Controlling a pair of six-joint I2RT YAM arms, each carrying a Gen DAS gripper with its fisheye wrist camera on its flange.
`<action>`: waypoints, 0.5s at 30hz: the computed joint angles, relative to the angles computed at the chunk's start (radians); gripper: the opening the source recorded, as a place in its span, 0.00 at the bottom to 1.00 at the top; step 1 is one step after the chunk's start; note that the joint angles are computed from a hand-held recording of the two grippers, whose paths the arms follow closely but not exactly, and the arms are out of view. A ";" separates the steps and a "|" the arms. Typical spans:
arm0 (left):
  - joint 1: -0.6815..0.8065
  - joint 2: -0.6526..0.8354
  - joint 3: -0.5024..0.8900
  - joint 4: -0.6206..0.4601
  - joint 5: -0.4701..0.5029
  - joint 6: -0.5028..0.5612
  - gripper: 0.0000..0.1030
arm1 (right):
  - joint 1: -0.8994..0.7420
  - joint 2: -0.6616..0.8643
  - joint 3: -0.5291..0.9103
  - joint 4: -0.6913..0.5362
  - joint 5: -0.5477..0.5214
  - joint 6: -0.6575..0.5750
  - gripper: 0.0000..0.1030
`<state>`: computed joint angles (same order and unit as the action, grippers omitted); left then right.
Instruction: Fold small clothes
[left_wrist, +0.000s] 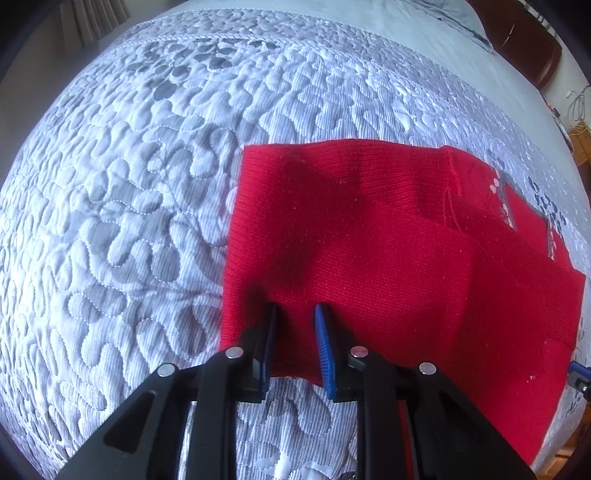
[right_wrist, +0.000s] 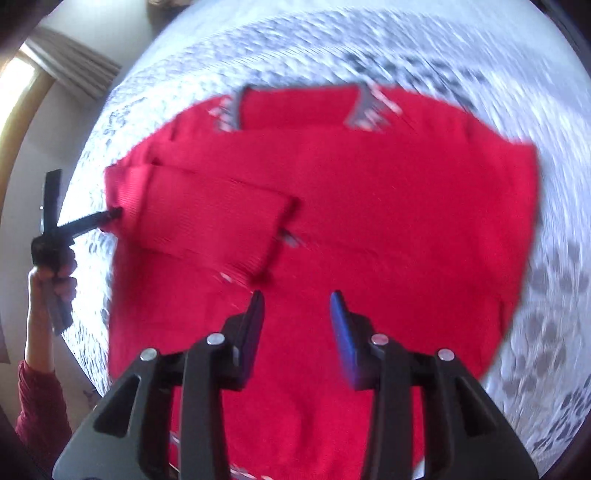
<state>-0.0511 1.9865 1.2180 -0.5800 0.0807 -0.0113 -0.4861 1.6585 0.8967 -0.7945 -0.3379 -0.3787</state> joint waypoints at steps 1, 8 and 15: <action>-0.003 0.001 0.004 -0.004 -0.005 -0.004 0.21 | -0.010 0.018 0.008 -0.007 -0.002 -0.007 0.36; 0.005 -0.083 -0.023 -0.005 0.004 -0.053 0.34 | 0.073 0.186 0.068 0.026 -0.142 0.081 0.39; 0.036 -0.172 -0.096 0.038 -0.025 -0.038 0.37 | 0.145 0.313 0.130 0.106 -0.225 0.191 0.39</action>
